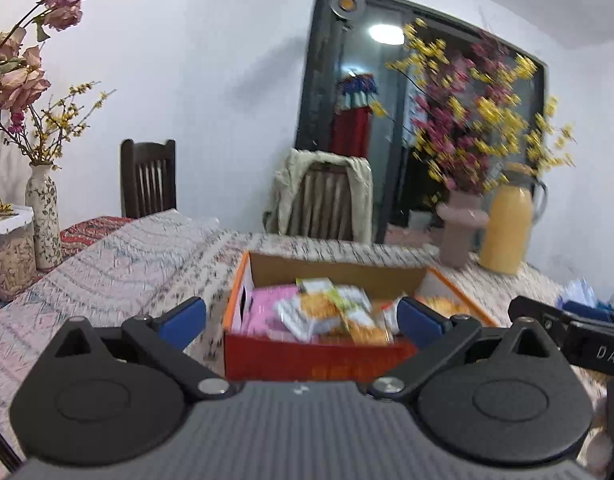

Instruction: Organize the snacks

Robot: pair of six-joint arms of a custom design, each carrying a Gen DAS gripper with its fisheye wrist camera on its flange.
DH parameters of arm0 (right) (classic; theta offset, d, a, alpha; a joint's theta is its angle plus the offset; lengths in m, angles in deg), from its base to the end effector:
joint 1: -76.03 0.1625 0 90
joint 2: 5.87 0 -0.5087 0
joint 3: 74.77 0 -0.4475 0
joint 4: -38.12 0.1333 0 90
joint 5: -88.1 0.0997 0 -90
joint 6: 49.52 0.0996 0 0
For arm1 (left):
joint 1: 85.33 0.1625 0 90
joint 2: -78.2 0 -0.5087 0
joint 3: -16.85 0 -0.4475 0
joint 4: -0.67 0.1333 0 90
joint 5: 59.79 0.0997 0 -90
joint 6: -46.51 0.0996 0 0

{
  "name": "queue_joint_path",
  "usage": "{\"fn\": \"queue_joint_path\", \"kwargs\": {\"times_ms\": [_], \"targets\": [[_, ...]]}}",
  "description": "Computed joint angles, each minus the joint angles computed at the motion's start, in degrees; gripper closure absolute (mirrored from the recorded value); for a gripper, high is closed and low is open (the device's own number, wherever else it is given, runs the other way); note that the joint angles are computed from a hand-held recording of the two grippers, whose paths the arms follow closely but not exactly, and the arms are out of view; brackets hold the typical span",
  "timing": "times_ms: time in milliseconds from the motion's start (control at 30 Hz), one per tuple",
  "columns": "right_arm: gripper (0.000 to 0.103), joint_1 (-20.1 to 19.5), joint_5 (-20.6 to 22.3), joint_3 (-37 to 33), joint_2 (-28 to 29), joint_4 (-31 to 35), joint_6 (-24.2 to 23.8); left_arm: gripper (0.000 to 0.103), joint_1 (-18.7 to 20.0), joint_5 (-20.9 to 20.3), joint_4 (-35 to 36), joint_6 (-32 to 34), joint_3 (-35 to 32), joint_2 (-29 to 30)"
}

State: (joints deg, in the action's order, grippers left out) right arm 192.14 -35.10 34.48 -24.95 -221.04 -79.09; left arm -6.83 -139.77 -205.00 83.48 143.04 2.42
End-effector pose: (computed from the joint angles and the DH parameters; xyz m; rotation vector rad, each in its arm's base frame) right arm 0.3261 -0.4864 -0.0368 0.5058 -2.0232 1.6502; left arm 0.0398 -0.5601 0.3603 0.8471 2.2042 -1.4268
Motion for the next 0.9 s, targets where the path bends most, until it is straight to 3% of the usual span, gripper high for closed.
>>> {"fn": "queue_joint_path", "kwargs": {"times_ms": [267,533,900], "targets": [[0.0,2.8,-6.2,6.8,2.0,1.6,5.3,0.0,4.2,-0.4,8.4,0.7,4.3,-6.0],[0.0,3.5,-9.5,9.7,3.7,4.8,11.5,0.0,6.4,-0.9,11.3,-1.0,5.5,-8.1],[0.0,4.6,-10.8,9.5,3.9,6.3,12.6,0.0,6.9,-1.6,12.1,-1.1,6.5,-8.8]]}}
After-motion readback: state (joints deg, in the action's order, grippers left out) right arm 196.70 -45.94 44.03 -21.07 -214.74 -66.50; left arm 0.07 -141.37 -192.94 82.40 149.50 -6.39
